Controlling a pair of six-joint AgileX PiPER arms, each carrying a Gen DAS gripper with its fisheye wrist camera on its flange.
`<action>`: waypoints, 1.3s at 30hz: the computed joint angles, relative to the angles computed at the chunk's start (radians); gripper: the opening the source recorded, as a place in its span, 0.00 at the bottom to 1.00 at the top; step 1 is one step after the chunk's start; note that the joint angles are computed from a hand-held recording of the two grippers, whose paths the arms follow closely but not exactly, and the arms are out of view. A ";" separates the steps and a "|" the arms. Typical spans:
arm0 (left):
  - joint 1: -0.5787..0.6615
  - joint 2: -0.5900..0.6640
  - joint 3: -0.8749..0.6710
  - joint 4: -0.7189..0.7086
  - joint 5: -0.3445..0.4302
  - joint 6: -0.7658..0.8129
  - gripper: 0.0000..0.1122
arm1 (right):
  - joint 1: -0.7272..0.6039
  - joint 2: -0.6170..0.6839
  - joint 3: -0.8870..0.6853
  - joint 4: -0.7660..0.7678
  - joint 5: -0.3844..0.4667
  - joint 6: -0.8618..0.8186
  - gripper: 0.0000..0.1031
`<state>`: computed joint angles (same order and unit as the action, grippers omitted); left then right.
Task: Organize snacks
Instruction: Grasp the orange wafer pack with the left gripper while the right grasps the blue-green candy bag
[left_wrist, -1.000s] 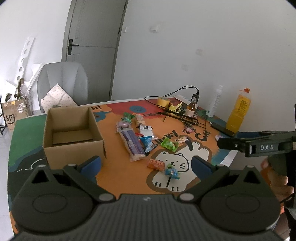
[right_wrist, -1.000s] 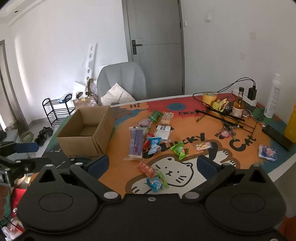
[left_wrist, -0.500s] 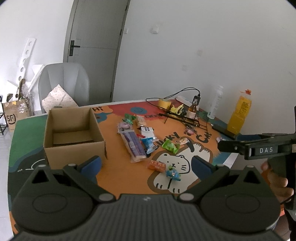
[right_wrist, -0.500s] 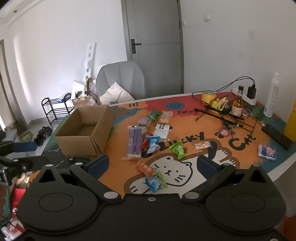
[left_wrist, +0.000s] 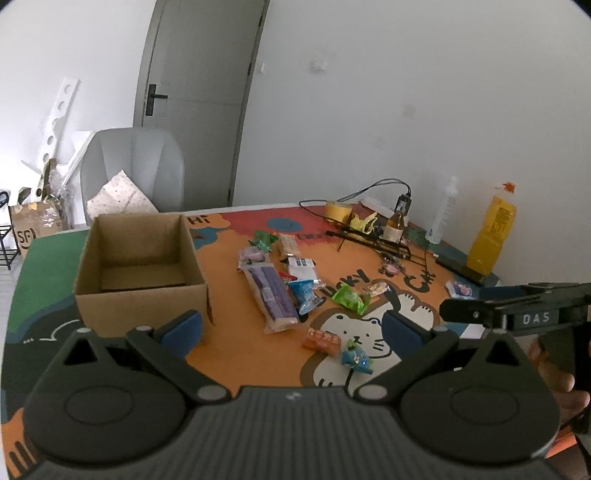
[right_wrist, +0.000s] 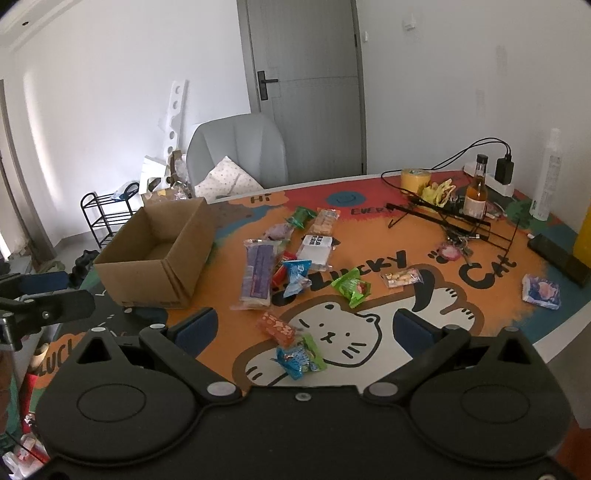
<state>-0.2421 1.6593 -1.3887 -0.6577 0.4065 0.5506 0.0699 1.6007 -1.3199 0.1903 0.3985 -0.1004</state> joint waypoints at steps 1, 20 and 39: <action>-0.005 0.013 -0.005 0.005 -0.006 -0.003 0.92 | -0.013 0.007 0.002 0.041 -0.003 -0.044 1.00; -0.049 0.268 -0.162 -0.175 -0.018 0.192 0.84 | -0.113 0.126 0.065 0.652 -0.074 -0.727 0.93; -0.088 0.551 -0.520 0.127 0.136 -0.123 0.57 | -0.117 0.331 -0.017 0.829 -0.038 -0.986 0.55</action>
